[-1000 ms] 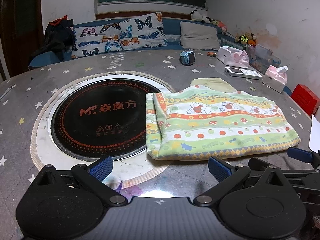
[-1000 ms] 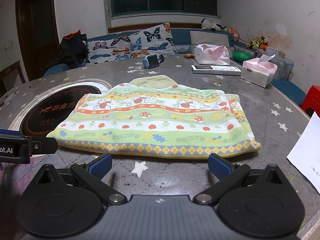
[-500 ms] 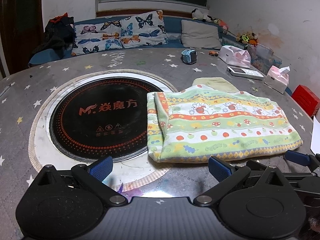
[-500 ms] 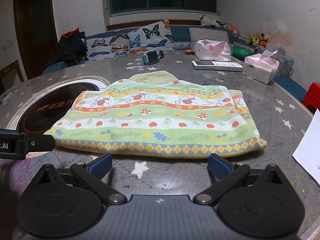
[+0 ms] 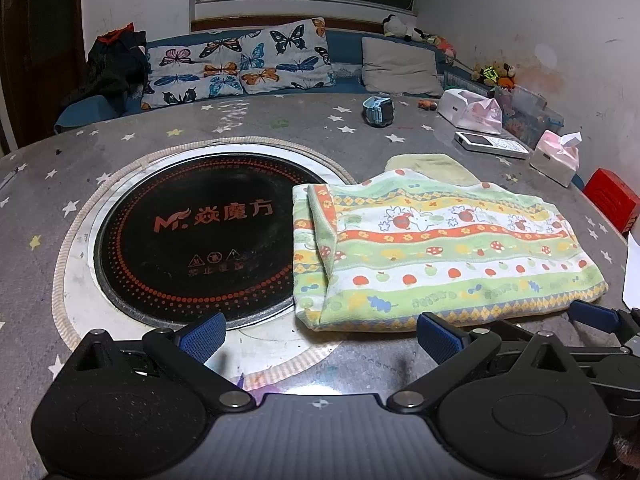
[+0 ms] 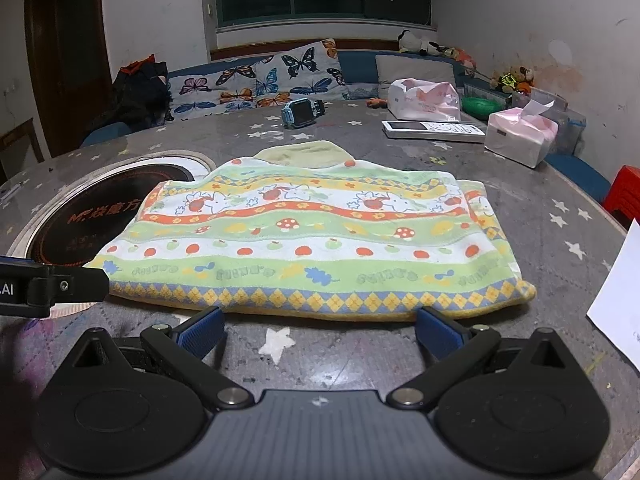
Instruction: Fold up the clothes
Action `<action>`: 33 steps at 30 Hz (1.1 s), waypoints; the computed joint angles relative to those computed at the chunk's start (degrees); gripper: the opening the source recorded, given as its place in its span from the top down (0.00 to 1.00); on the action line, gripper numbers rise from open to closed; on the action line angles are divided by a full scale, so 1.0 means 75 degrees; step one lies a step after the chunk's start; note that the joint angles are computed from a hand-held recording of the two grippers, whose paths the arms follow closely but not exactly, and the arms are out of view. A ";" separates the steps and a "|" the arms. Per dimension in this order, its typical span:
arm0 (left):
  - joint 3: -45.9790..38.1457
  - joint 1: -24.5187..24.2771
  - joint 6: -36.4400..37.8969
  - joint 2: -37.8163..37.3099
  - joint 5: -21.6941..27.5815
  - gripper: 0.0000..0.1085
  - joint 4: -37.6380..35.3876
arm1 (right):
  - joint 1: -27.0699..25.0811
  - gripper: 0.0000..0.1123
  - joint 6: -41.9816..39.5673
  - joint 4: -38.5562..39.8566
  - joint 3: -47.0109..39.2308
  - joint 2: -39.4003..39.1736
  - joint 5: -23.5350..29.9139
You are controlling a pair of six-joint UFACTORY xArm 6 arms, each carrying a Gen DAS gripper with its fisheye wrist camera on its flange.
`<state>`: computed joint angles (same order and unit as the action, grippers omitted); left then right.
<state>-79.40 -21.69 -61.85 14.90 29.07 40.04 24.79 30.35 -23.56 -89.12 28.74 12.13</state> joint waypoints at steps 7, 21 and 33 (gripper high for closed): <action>-0.0173 0.0005 0.0038 0.0088 0.0014 0.05 0.0034 | 0.0026 0.08 -0.0046 0.0086 -0.0145 0.0082 0.0080; -0.0360 0.0077 0.0316 0.0258 0.0076 0.05 -0.0191 | 0.0096 0.08 0.0166 -0.0470 -0.0594 0.0378 0.0314; -0.0533 0.0036 0.0459 0.0338 0.0045 0.05 -0.0211 | 0.0081 0.08 0.0074 -0.0282 -0.0667 0.0400 0.0345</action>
<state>-83.40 -21.42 -58.41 17.43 29.41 38.46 25.39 30.91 -25.68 -94.12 31.74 14.72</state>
